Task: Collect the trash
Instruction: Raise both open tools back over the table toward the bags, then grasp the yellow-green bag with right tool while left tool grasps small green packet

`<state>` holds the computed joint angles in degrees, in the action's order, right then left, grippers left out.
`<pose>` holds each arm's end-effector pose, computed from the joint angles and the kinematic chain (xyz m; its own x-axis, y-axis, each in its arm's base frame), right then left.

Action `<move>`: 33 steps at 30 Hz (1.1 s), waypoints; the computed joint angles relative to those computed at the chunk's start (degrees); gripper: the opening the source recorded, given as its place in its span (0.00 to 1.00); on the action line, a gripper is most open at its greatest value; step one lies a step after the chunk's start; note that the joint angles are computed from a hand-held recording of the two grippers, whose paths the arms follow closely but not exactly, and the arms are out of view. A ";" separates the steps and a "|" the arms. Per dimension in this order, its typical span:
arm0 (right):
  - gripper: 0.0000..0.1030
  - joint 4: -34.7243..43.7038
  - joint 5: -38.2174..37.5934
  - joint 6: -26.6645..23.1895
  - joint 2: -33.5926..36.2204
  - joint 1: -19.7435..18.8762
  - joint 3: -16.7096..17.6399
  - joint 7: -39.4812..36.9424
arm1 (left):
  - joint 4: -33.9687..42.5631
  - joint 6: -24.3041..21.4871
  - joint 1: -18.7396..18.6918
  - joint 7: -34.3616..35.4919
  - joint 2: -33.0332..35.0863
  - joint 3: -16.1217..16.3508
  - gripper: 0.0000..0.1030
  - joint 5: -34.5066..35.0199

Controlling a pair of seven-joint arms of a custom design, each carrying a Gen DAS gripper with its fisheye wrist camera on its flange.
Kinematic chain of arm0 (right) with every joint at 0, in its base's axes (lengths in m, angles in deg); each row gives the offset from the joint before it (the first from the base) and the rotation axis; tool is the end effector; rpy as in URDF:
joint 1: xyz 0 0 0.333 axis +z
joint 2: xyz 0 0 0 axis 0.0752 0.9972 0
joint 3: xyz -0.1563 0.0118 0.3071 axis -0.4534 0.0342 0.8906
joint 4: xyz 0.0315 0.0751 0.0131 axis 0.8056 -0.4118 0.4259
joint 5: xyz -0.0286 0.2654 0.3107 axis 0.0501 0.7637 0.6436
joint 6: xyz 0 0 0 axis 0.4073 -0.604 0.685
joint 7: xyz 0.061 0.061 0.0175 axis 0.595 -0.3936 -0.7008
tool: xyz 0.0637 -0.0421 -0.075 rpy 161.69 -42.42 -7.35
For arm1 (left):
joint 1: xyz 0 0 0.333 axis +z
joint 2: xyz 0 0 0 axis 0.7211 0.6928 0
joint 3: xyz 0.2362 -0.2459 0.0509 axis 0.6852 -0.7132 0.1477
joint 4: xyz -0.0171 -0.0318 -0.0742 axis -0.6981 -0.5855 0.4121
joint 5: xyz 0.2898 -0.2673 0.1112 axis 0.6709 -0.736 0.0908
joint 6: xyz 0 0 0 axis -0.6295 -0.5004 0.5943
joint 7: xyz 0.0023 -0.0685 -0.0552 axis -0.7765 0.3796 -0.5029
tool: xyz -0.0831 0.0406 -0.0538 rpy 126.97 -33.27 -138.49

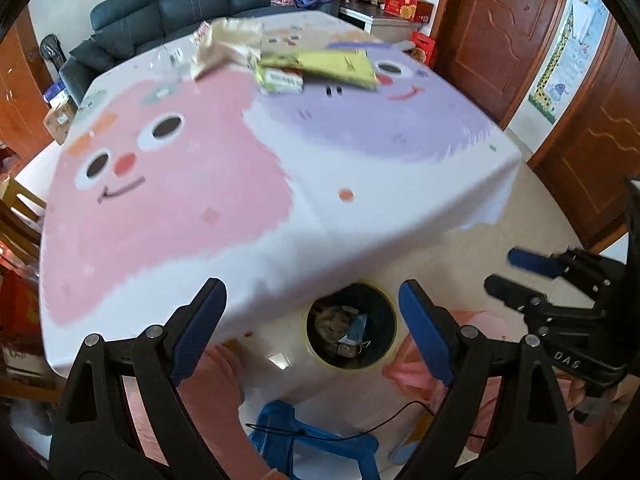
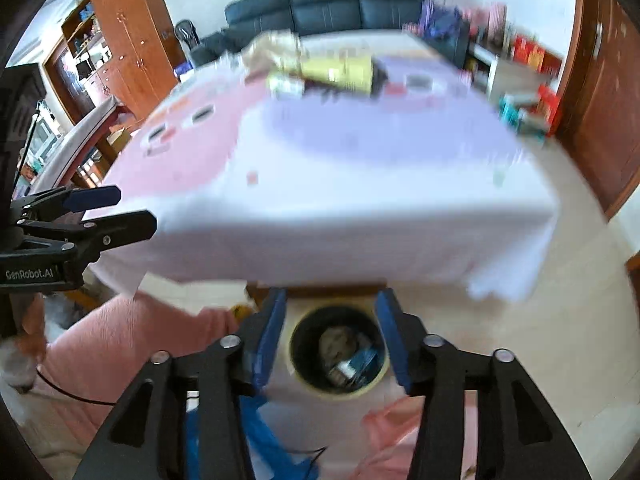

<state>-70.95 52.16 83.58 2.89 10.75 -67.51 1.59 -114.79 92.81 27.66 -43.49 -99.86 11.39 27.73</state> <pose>0.4630 0.0837 0.6256 0.5539 -0.8284 -0.0833 -0.7299 -0.4350 -0.5273 0.4280 -0.2718 0.6349 0.1467 -0.9875 0.0581 -0.8501 -0.1559 -0.5031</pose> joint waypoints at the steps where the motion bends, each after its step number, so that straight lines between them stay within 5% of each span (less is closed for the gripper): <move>1: 0.54 0.68 -0.35 1.10 -0.04 0.13 0.40 -0.27 | 0.84 -0.60 0.20 0.67 -0.26 0.51 0.84 -0.26; 7: 0.66 10.19 -4.62 5.74 5.05 1.08 3.01 0.60 | 5.61 -2.39 2.70 3.29 0.16 2.38 0.84 0.04; 17: 0.75 30.98 -14.60 6.00 22.03 5.57 3.99 3.40 | 14.69 -4.33 8.82 10.75 6.31 6.12 0.84 -1.12; 25: 0.76 48.46 -23.18 2.75 39.57 12.11 1.00 3.13 | 21.49 -5.15 13.48 16.44 14.18 7.36 0.84 -5.39; 33: 0.76 62.19 -26.29 -1.23 53.41 16.24 -2.14 -5.27 | 26.81 -6.56 16.19 21.40 21.79 6.36 0.84 -8.75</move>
